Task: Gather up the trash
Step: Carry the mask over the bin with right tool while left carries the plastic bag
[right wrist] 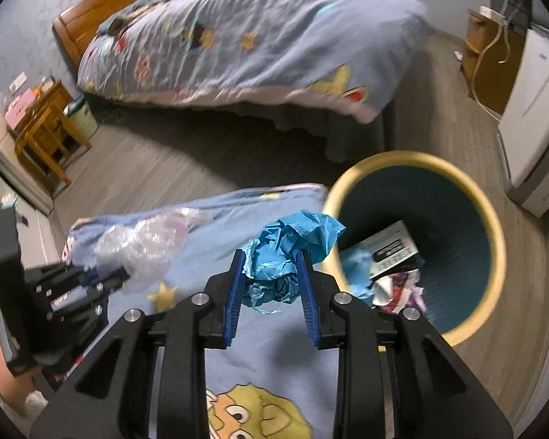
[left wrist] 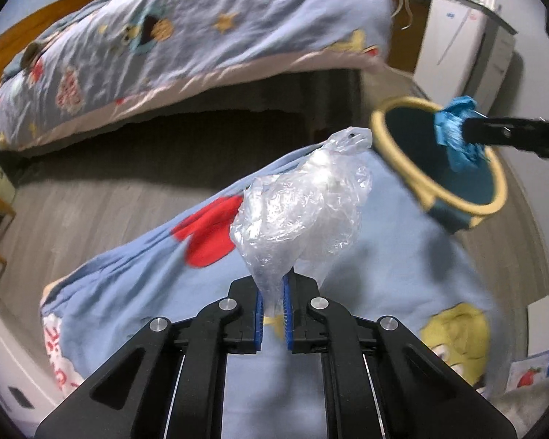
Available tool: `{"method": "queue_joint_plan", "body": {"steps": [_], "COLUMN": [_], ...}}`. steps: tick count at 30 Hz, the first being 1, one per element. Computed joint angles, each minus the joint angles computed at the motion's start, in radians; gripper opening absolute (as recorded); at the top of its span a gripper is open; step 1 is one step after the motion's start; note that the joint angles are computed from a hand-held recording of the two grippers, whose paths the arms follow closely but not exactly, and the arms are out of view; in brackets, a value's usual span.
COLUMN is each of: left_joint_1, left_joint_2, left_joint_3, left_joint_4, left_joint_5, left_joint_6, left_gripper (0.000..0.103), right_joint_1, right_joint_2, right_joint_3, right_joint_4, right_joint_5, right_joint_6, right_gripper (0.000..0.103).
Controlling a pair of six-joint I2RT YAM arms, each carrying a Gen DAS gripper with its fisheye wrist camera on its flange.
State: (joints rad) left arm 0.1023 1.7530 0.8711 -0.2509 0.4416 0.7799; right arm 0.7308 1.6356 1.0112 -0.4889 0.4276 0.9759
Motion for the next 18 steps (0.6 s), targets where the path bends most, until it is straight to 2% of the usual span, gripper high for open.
{"method": "queue_joint_plan", "body": {"steps": [4,8,14,18], "left_joint_1": [-0.089,-0.223,-0.471,-0.594], "left_joint_2": [-0.109,-0.176,-0.138,-0.051], "left_joint_3": [-0.059,-0.1,-0.084,-0.022], "left_joint_4": [-0.016,-0.028,0.051,0.085], "left_joint_5": [0.011,-0.006,-0.127,-0.216], "left_joint_6": [-0.036,-0.109,-0.244,-0.31], "left_gripper": [0.009,0.009,0.009,0.01], "right_joint_1": [-0.055,-0.136,-0.274,-0.357], "right_joint_2": [-0.163,-0.305,-0.459,-0.549], "right_joint_3": [-0.126,-0.259,-0.454,-0.549], "right_joint_4": [-0.004,0.002,0.102,0.16], "right_joint_5": [0.027,0.008,-0.071,-0.12], "right_joint_6": [0.017,0.017,0.033,0.035], "right_gripper": [0.028,0.028,0.028,0.029]}}
